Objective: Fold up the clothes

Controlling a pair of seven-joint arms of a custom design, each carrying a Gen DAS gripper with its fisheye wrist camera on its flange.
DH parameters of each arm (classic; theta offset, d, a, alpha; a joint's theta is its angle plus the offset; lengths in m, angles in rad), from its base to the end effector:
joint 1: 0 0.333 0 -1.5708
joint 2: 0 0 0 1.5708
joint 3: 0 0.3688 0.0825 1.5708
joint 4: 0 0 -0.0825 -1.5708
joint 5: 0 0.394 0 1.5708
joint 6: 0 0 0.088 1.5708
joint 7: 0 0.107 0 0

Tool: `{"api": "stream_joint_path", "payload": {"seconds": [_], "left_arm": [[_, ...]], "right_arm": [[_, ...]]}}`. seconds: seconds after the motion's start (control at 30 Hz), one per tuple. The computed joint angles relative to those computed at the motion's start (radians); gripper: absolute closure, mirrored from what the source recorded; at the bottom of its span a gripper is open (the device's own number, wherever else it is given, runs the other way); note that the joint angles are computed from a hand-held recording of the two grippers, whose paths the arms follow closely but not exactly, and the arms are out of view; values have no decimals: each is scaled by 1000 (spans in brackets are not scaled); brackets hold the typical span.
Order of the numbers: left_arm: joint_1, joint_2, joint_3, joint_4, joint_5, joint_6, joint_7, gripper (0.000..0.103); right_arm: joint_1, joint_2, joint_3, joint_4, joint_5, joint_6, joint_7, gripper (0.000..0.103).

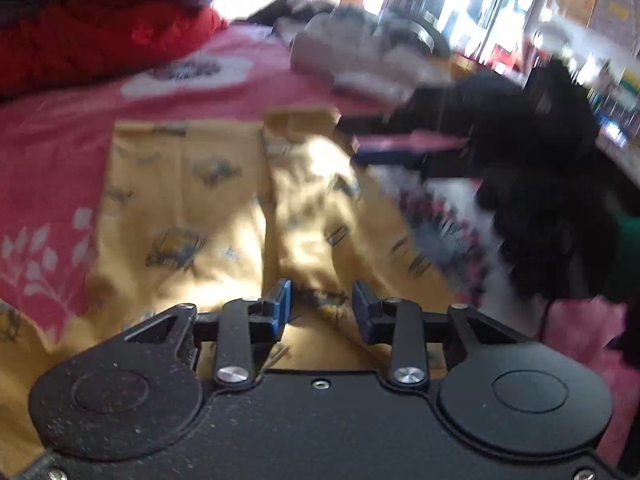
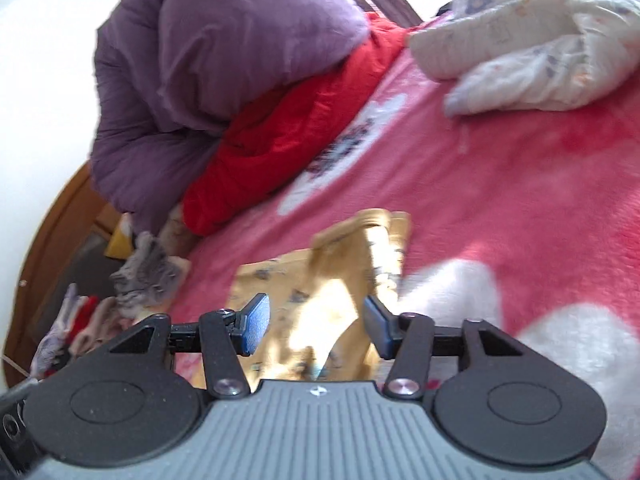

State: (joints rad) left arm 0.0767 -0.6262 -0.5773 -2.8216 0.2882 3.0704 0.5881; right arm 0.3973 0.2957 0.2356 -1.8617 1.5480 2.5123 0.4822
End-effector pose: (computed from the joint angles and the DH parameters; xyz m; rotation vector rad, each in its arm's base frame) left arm 0.3105 -0.2105 0.4683 -1.8903 1.6153 -0.9190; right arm 0.5569 0.3811 0.4404 -1.7292 1.0505 0.4396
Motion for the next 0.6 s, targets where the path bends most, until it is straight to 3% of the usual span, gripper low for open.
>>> {"api": "stream_joint_path", "payload": {"seconds": [0.07, 0.27, 0.47, 0.6], "left_arm": [[28, -34, -41, 8, 25, -33, -6, 73], [201, -80, -184, 7, 53, 138, -53, 73], [74, 26, -87, 32, 25, 25, 40, 73], [82, 12, -101, 26, 42, 36, 39, 73]], "right_arm": [[-9, -2, 1, -2, 47, -4, -5, 55], [-6, -3, -7, 11, 80, -37, -57, 54], [32, 60, -5, 91, -65, 58, 83, 57], [20, 80, 20, 120, -131, 95, 161, 58]]}}
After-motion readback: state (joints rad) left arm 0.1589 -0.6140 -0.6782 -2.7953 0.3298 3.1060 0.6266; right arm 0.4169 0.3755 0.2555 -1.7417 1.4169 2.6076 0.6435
